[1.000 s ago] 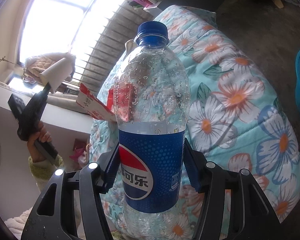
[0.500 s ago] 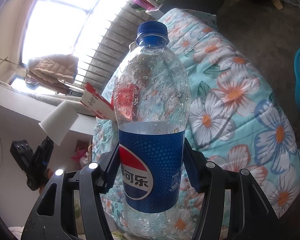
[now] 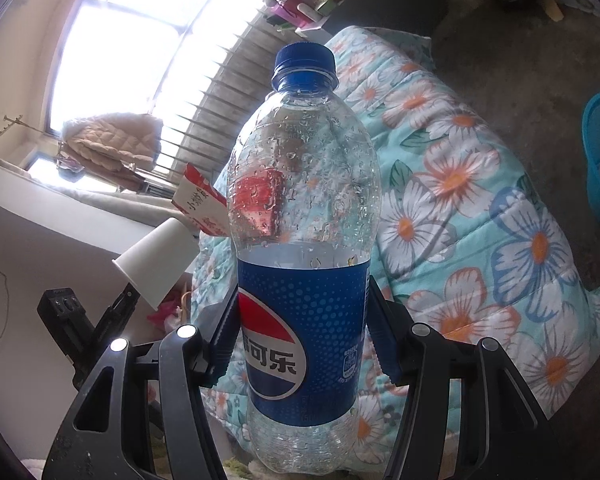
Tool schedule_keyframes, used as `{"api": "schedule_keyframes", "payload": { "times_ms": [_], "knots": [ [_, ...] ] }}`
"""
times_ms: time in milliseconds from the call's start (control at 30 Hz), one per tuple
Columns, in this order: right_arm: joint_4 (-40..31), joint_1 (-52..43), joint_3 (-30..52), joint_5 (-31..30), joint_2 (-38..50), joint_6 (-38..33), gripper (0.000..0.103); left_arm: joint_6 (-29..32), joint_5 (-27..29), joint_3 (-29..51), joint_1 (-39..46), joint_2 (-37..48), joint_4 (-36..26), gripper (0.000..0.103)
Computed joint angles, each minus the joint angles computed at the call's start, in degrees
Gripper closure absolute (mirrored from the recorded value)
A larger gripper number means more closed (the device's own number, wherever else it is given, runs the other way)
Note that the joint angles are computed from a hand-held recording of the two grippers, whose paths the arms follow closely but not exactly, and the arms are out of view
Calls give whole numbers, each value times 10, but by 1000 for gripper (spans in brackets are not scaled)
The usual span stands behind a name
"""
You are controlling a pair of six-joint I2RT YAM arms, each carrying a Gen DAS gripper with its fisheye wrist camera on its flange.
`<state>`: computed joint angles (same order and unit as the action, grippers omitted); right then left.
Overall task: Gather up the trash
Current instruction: 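Carry the Pepsi bottle and paper cup in both tools over the blue wastebasket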
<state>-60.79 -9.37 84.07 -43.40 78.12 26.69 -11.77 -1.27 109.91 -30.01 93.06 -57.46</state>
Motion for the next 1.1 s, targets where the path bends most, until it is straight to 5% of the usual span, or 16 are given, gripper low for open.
{"api": "schedule_keyframes", "payload": {
  "times_ms": [1100],
  "knots": [
    [-30, -79, -49, -39, -56, -33, 48, 18, -145, 147, -164, 121, -70, 101]
  ]
}}
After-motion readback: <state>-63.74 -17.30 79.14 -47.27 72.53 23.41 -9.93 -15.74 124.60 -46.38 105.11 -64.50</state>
